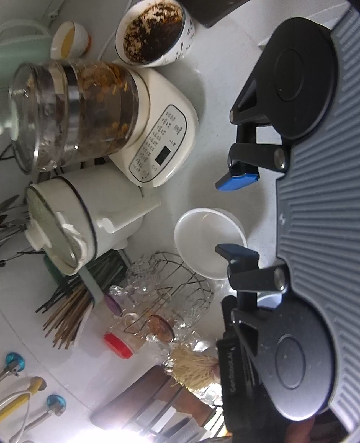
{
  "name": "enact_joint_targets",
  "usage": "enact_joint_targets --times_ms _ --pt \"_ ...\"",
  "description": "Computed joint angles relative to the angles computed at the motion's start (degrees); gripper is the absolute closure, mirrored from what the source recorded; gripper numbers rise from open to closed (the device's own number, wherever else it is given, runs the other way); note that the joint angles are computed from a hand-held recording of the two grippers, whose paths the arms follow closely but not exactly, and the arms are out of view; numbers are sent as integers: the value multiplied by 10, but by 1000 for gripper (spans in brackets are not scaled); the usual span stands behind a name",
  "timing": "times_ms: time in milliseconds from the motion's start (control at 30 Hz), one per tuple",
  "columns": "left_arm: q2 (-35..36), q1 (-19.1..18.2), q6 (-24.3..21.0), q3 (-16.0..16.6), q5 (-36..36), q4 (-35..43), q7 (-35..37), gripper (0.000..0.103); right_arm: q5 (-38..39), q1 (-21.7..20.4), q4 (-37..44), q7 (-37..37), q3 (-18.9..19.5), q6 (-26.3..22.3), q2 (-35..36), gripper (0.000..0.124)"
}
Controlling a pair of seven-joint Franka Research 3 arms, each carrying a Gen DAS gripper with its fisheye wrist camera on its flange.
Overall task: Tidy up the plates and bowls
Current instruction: 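Move both open tools to the plain white bowl by the tea maker, then close the left tool on the white bowl rim while the right tool grips it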
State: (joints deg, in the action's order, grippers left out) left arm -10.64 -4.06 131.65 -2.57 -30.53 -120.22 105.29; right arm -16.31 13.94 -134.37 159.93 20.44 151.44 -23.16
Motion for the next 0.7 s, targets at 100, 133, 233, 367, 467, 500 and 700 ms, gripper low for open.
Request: enact_joint_targets --times_ms 100,133,233,367,467,500,700 --pt "27 4 -5 1 -10 19 -12 58 21 11 4 -27 -19 13 16 78" --pt "34 7 -1 -2 -8 23 -15 58 17 10 7 -35 -20 16 20 78" --pt "57 12 4 -10 -1 39 -24 58 22 9 14 -58 -31 29 36 79" --pt "80 19 7 -21 10 53 -41 59 74 27 22 -106 -62 44 65 79" --pt "95 22 11 -29 19 63 -49 60 113 38 28 -140 -79 52 85 79" --pt "100 23 11 -31 23 67 -52 60 127 41 30 -153 -84 55 91 80" --pt "128 27 16 -44 46 85 -66 60 155 44 44 -183 -94 52 122 85"
